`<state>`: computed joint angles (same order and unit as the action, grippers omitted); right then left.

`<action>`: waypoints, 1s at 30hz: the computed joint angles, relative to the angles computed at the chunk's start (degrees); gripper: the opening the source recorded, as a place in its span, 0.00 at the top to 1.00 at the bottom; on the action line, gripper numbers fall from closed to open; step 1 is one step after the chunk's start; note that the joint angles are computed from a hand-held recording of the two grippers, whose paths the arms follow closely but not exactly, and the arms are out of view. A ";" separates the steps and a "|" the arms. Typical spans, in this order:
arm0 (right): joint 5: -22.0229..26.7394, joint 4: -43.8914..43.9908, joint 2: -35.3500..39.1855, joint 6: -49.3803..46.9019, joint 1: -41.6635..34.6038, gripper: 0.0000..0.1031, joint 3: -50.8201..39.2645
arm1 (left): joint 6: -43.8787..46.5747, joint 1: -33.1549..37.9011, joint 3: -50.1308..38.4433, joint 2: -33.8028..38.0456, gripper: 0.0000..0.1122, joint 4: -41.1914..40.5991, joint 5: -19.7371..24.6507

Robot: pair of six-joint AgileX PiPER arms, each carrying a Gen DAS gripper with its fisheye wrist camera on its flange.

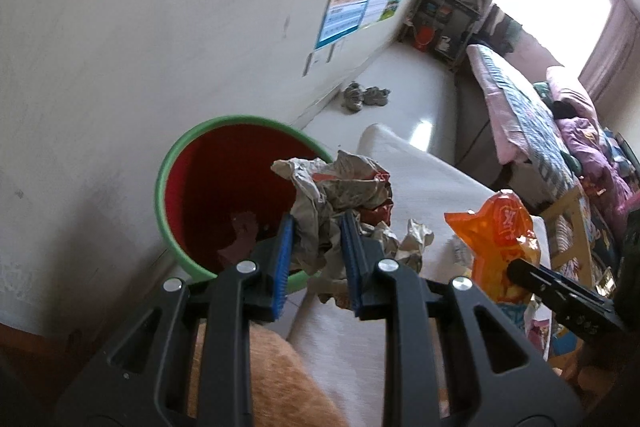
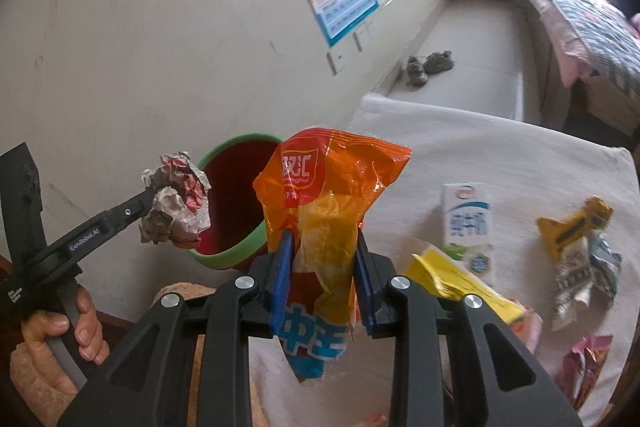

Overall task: Collect trash
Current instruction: 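Drop the crumpled paper and orange chip bag into the red bin with both tools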

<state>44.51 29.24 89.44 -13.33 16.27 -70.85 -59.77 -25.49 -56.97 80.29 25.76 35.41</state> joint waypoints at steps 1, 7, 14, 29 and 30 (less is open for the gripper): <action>0.03 -0.32 1.24 0.46 0.94 0.73 -1.23 | 0.60 1.24 0.58 0.17 0.79 -0.61 -0.50; 1.30 -1.46 10.39 2.74 6.22 0.73 -11.23 | 5.20 8.21 2.10 2.69 0.79 -4.04 -2.67; 3.70 -4.69 20.12 7.86 11.10 0.73 -23.39 | 12.71 14.57 1.81 6.81 0.79 -10.69 -5.07; 7.27 -9.20 29.74 10.77 16.17 0.67 -39.72 | 15.57 17.62 0.63 11.76 0.60 -12.09 -6.02; 6.83 -9.07 29.48 10.48 16.21 0.62 -39.38 | 14.21 17.33 0.46 11.85 0.56 -11.11 -5.99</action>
